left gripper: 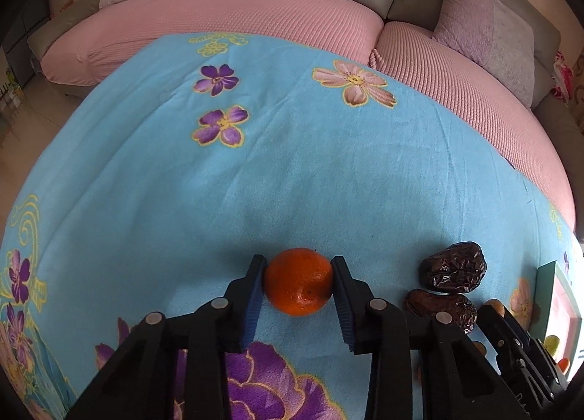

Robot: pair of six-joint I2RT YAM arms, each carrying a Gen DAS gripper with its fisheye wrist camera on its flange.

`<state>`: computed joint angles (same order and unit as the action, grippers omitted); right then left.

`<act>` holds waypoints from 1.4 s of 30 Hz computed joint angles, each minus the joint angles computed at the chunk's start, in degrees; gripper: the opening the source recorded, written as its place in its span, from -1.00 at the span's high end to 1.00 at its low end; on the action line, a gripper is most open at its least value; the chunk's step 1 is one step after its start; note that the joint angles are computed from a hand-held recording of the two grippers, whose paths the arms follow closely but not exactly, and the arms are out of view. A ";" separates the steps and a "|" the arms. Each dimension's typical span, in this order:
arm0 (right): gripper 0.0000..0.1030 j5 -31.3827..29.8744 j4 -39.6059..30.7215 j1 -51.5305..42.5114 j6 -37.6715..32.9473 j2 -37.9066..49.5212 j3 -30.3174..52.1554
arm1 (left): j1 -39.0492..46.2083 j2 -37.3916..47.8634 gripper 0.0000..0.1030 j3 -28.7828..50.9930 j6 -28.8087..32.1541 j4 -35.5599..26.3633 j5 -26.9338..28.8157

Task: Organize fruits
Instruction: 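Grasp a small tangerine with the left tool while the right tool grasps a brown nut, then carry the nut with the right tool while the left tool carries the tangerine to the tray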

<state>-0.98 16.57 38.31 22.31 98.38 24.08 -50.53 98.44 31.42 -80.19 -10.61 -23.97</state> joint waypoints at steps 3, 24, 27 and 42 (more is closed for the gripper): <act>0.50 0.11 -0.76 0.31 -0.08 -0.77 -0.16 | -0.21 -1.19 0.27 -0.81 -0.04 0.90 0.06; 0.50 -1.04 -22.98 -10.30 -2.49 -35.74 -6.74 | -12.12 -13.30 0.28 6.00 -3.09 -12.07 -9.33; 0.50 -0.77 -27.52 -12.63 -2.94 -41.59 -7.69 | -13.26 -13.31 0.28 6.52 -3.08 -11.37 -8.89; 0.50 -11.56 -44.61 -45.45 -20.59 -56.79 -10.83 | -19.16 -1.54 0.28 20.53 4.48 -8.80 -6.28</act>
<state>-12.54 -28.03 -7.15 1.72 41.60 13.25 -69.68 96.90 51.95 -75.71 -19.41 -30.25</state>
